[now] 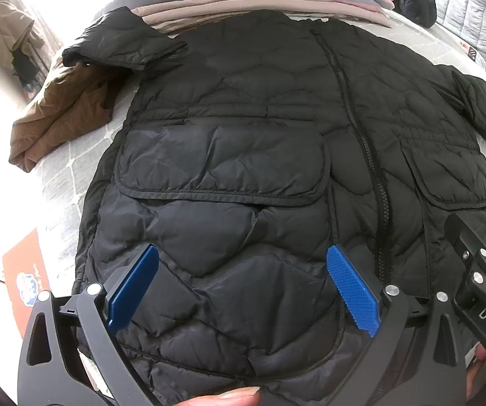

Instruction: Fold large clothes

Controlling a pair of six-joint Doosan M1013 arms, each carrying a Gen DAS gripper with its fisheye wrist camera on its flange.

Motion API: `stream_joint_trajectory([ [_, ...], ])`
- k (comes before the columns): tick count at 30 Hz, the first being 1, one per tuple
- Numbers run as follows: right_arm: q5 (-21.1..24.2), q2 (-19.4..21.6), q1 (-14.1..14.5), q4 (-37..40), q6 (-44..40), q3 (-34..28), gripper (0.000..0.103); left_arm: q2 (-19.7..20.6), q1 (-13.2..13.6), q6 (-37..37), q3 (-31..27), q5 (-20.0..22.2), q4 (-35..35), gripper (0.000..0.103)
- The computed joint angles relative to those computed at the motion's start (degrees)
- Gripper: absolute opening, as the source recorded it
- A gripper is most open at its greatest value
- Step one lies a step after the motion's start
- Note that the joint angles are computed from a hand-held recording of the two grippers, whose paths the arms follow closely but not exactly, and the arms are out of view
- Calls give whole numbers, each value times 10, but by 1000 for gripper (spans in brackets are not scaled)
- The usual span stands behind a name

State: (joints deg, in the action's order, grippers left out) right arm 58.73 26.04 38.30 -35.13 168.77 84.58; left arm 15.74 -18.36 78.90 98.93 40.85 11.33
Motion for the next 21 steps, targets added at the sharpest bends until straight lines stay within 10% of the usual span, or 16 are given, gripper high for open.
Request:
stream_joint_trajectory([
  [21,-7,-7,5,-32,31,6,96,-7,-4,0,-5,-1,8,96],
])
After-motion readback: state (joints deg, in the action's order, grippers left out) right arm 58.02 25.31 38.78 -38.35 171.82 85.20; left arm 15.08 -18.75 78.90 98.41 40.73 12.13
